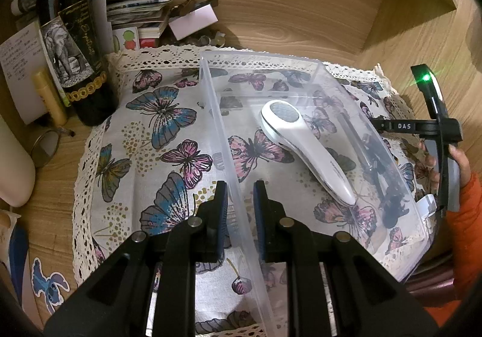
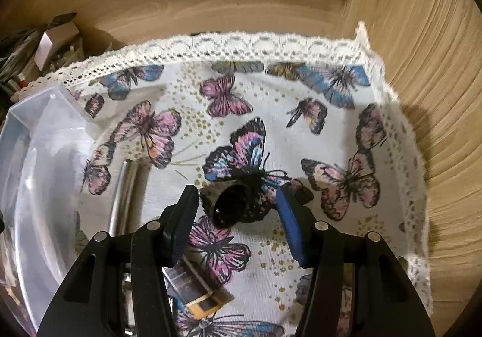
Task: Organize rigid objects
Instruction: 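Grasp the small black cylinder with the right tool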
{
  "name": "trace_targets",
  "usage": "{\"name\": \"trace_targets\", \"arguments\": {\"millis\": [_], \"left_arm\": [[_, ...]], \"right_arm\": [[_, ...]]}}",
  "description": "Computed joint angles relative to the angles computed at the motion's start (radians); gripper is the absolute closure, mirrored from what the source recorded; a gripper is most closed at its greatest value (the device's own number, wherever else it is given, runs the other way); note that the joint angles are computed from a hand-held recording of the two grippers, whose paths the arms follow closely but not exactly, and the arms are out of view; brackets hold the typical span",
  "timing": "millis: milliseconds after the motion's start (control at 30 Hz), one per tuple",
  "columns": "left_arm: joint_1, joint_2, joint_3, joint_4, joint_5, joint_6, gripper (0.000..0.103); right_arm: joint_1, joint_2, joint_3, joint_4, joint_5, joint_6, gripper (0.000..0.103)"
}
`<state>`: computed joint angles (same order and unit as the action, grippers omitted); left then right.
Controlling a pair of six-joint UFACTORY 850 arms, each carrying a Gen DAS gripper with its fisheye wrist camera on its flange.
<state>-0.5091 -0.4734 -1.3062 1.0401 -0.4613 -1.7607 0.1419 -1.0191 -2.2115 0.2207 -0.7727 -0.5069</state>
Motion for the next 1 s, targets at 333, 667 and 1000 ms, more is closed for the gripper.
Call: {"name": "trace_targets", "arguments": {"millis": [333, 667, 1000], "left_arm": [[0.001, 0.004, 0.007, 0.005, 0.004, -0.004, 0.086], [0.002, 0.003, 0.006, 0.006, 0.004, 0.000, 0.086], [0.000, 0.003, 0.005, 0.006, -0.001, 0.001, 0.086]], "right_arm": [[-0.004, 0.139, 0.213, 0.094, 0.139, -0.127, 0.073], [0.017, 0.289, 0.365, 0.306, 0.215, -0.376, 0.073], [0.068, 0.344, 0.430, 0.505, 0.214, -0.607, 0.073]]}}
